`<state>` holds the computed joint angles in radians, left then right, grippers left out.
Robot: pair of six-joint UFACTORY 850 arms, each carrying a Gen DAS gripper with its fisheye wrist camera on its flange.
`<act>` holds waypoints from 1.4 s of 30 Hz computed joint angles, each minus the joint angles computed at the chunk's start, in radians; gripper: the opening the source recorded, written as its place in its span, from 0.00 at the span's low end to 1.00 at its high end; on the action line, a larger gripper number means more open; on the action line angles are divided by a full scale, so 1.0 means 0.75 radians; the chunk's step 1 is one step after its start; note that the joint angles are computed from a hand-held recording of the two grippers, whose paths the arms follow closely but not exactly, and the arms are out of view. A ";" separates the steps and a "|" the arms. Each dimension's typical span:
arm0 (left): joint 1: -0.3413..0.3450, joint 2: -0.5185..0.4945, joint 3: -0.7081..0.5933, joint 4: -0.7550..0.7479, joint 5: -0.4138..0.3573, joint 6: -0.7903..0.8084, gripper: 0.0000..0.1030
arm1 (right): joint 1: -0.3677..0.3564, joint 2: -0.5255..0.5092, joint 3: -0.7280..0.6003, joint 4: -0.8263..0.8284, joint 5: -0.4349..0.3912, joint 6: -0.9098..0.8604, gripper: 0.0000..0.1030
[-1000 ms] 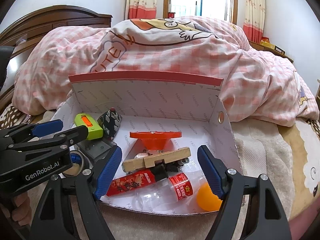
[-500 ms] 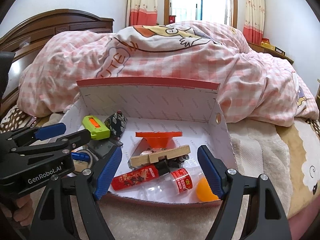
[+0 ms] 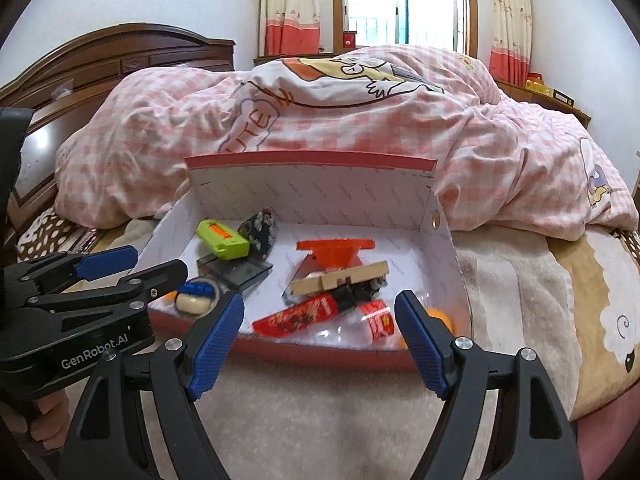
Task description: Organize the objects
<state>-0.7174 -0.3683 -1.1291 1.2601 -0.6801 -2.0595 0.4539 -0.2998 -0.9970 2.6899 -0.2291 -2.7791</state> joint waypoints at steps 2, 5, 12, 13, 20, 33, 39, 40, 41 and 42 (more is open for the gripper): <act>-0.014 0.009 0.012 -0.008 -0.014 -0.007 0.55 | 0.002 0.021 0.022 -0.035 0.005 0.029 0.77; -0.041 0.027 0.034 -0.013 -0.033 -0.017 0.55 | -0.003 0.054 0.059 -0.156 -0.002 0.142 0.77; -0.110 0.052 0.070 -0.045 -0.097 -0.021 0.55 | 0.004 0.131 0.150 -0.084 0.012 0.095 0.77; -0.119 0.056 0.076 -0.052 -0.096 -0.022 0.55 | 0.003 0.139 0.161 -0.093 0.010 0.110 0.77; -0.152 0.066 0.110 -0.089 -0.083 -0.044 0.55 | 0.009 0.181 0.232 -0.058 0.010 0.109 0.77; -0.147 0.043 0.122 -0.130 -0.035 -0.061 0.55 | 0.006 0.160 0.246 -0.120 0.037 0.213 0.77; -0.138 0.035 0.118 -0.142 -0.019 -0.057 0.55 | 0.003 0.144 0.233 -0.169 0.045 0.268 0.77; -0.136 0.033 0.118 -0.144 -0.015 -0.056 0.55 | 0.003 0.142 0.231 -0.169 0.047 0.270 0.77; -0.134 0.032 0.117 -0.145 -0.011 -0.054 0.55 | 0.003 0.140 0.230 -0.171 0.048 0.272 0.77; -0.133 0.030 0.116 -0.148 -0.008 -0.052 0.55 | 0.002 0.137 0.228 -0.178 0.048 0.280 0.77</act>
